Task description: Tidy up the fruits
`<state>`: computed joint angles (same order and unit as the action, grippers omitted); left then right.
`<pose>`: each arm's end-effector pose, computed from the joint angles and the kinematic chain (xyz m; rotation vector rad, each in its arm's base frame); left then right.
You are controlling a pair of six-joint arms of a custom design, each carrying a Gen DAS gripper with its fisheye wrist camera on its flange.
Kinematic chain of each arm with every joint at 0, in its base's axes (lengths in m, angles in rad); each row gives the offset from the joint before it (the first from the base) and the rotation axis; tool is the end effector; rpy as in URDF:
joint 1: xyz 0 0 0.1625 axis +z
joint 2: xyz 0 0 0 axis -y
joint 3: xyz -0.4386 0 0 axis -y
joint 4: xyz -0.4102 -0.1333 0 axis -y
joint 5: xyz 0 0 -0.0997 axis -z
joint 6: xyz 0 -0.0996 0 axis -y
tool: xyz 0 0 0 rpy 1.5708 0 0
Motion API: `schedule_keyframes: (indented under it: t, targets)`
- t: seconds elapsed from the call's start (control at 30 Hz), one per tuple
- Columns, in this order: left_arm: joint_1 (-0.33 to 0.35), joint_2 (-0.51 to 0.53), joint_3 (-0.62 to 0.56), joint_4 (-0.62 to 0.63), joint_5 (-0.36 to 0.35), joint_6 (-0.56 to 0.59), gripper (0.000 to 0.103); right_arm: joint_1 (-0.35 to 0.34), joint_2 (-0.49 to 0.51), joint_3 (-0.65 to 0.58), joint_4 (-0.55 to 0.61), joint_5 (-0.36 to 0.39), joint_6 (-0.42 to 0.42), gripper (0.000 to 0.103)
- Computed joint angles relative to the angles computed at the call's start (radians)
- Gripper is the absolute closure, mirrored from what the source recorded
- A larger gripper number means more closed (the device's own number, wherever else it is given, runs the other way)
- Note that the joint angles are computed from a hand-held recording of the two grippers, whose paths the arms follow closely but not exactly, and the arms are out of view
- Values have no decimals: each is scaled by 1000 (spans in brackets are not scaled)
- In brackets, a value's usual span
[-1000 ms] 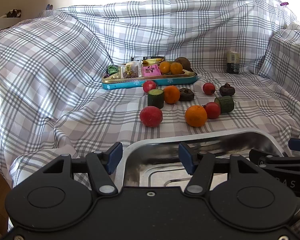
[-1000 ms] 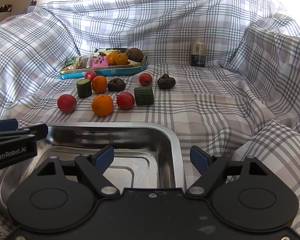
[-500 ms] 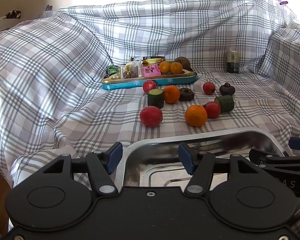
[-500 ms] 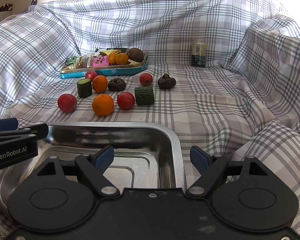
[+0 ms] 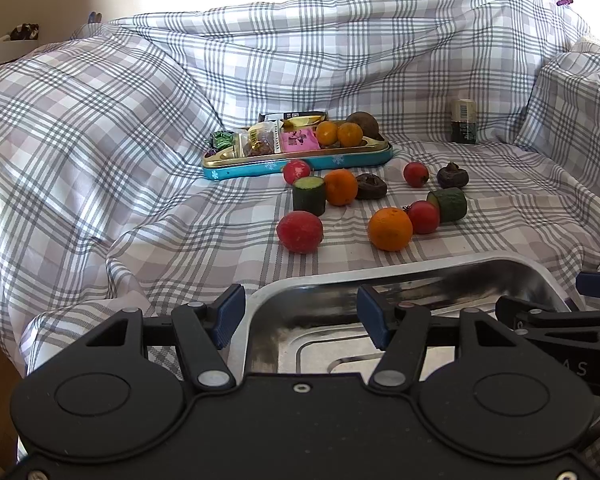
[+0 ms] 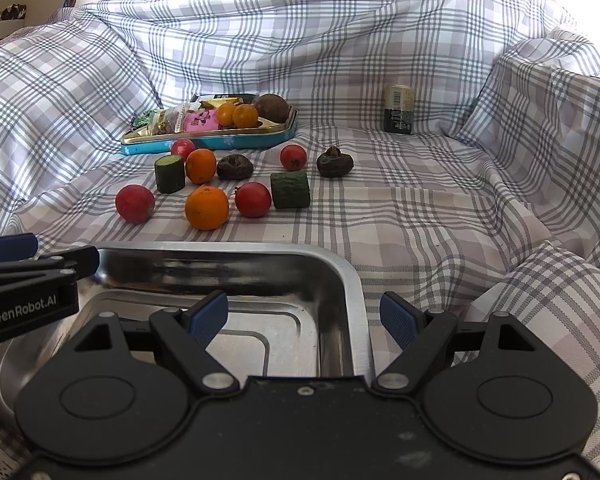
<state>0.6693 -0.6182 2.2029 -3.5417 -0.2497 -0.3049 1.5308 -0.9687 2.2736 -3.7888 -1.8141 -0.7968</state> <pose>-0.2130 -0.4615 0.0213 0.2901 1.9525 -1.1744 0.0895 -0.4976 0.1480 0.7502 -2.2759 0.9547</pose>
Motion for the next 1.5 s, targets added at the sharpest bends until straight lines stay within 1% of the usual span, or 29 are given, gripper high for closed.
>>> schedule_keyframes:
  t: [0.3,0.37,0.47,0.53,0.63,0.67,0.77,0.87,0.93,0.97,1.03,1.1,1.2,1.27,1.37,1.5]
  targets:
    - [-3,8,-4,-10,5,5,38,0,2,0,-6,0,-2,17]
    - [-4,11,-5,-14,10,5,39,-1,7,1,-21,0,-5,17]
    - [-10,12,-8,-15,37,0,40,-1,15,2,-49,-1,-4,17]
    - [-11,-1,-10,-9,38,-4,40,2,22,3,-80,-6,-4,17]
    - [-10,-16,-18,-38,16,50,40,0,25,8,-127,6,1,17]
    - [-8,-16,-27,-55,12,82,40,0,20,7,-125,10,0,17]
    - [5,-14,-57,-92,-12,172,40,6,-12,-3,-44,12,-21,18]
    - [26,-31,-76,-43,-40,181,40,16,-8,-19,-56,9,-61,18]
    - [38,-35,-86,-27,-51,184,40,20,-9,-34,-49,12,-63,18]
    - [44,-36,-92,-21,-56,186,40,22,-11,-45,-34,11,-53,18]
    - [55,-35,-103,-21,-62,193,40,26,-26,-72,46,4,-13,18]
    - [66,-33,-113,-22,-64,194,40,27,-33,-103,113,-7,54,18]
    - [84,-44,-122,24,-72,157,40,29,-36,-152,210,-31,143,18]
    - [95,-49,-128,52,-76,144,41,29,-29,-181,252,-42,180,18]
    - [111,-49,-142,79,-84,143,41,32,-11,-214,276,-55,187,18]
    - [131,-50,-164,106,-99,143,41,36,14,-246,281,-49,172,19]
